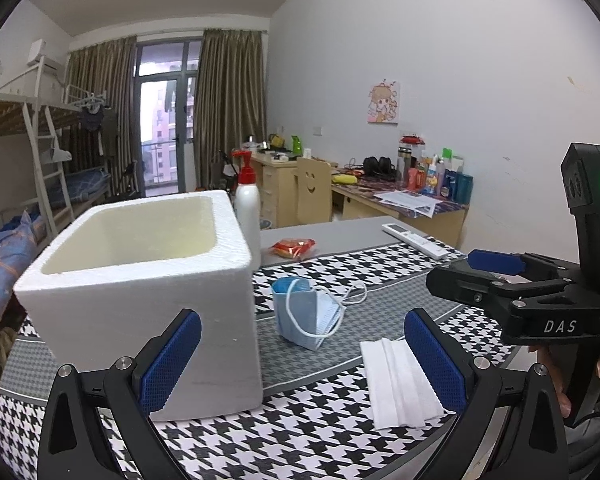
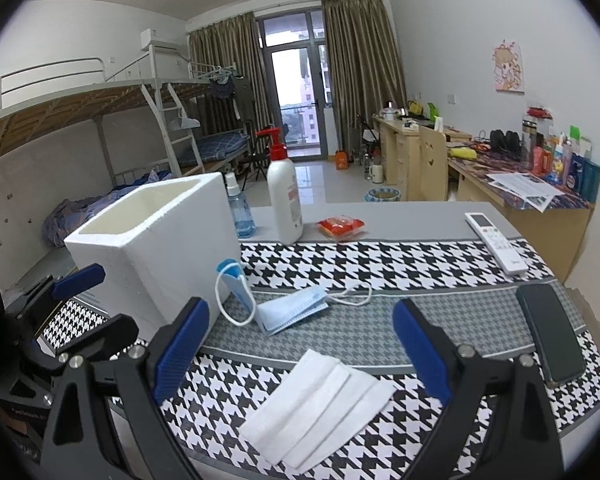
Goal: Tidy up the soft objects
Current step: 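Bring the left tool down toward the blue surgical mask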
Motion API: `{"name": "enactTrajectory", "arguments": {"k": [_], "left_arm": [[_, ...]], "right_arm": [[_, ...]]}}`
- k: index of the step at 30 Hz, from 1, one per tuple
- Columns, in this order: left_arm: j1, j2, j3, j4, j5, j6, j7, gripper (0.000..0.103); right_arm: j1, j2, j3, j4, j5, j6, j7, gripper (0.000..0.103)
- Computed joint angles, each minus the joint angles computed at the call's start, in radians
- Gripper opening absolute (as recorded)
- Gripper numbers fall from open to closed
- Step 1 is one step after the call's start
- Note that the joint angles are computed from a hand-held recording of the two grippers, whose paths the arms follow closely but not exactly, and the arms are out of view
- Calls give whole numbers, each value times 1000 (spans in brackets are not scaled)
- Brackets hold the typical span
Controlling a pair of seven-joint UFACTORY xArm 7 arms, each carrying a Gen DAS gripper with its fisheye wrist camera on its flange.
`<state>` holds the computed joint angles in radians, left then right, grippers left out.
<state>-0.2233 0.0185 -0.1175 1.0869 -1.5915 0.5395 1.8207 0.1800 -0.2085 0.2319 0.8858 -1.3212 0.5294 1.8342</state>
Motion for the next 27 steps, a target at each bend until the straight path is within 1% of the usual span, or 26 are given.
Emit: {"name": "enactTrajectory", "arguments": {"k": [13, 27], "left_arm": [[-23, 25, -20, 2, 32, -29, -28, 102], [-42, 61, -45, 19, 98, -41, -76, 102]], "right_arm": [[-19, -19, -7, -50, 53, -19, -13, 95], [-64, -53, -4, -110, 52, -54, 24, 95]]}}
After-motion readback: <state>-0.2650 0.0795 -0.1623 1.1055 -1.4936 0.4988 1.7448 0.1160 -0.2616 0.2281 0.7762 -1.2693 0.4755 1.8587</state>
